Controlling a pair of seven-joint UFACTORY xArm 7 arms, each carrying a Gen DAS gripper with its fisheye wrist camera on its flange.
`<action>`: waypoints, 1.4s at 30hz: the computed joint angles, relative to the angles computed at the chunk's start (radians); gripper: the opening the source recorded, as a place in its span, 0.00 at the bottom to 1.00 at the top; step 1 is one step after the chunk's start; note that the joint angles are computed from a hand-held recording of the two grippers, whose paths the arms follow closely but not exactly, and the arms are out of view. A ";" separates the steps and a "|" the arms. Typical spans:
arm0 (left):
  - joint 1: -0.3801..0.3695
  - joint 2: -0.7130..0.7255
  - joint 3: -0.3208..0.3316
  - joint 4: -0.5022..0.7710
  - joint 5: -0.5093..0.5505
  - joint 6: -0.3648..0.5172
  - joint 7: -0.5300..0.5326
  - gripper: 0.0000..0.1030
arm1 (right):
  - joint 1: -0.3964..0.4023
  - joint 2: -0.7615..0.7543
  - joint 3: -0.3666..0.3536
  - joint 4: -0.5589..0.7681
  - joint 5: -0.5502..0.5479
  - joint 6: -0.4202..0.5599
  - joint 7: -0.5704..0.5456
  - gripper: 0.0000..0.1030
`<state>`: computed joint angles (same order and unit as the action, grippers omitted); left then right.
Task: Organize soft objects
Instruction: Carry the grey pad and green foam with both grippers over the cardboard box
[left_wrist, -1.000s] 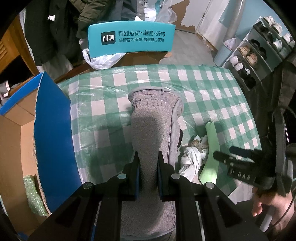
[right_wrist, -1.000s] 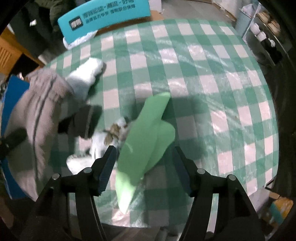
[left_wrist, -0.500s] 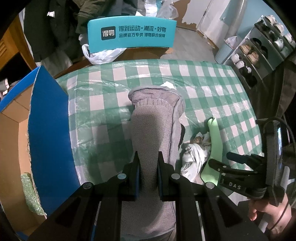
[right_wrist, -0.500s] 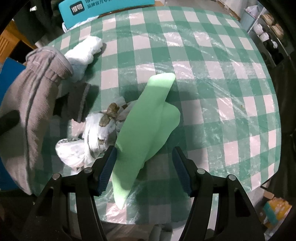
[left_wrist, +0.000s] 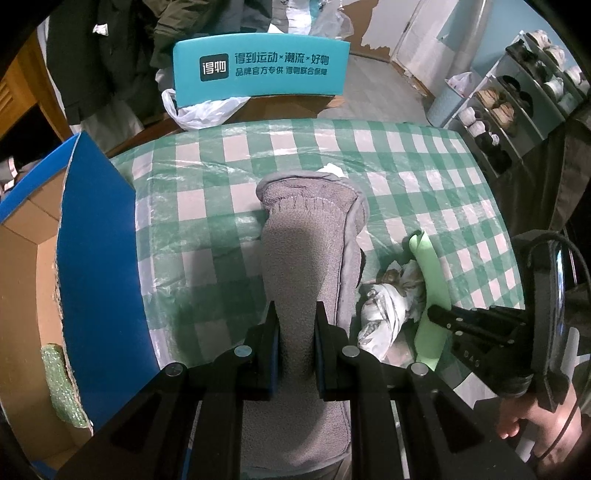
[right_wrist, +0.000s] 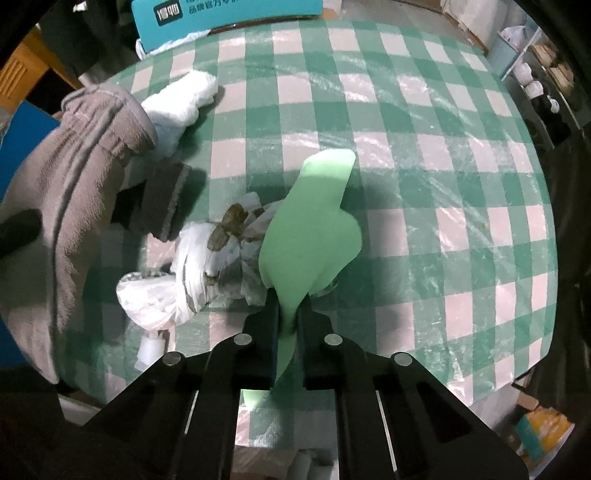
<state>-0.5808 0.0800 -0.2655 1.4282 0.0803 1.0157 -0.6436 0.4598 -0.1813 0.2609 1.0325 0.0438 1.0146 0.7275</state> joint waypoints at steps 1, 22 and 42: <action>0.000 -0.001 0.000 0.000 0.000 0.000 0.000 0.14 | -0.002 -0.008 0.000 -0.002 -0.007 0.001 0.006 0.06; -0.001 -0.073 -0.017 0.006 0.076 -0.002 -0.025 0.14 | -0.012 -0.070 0.033 0.083 -0.108 -0.003 0.052 0.06; 0.014 -0.158 -0.046 -0.011 0.176 0.029 -0.059 0.14 | 0.003 -0.053 0.072 0.202 -0.215 -0.011 0.048 0.06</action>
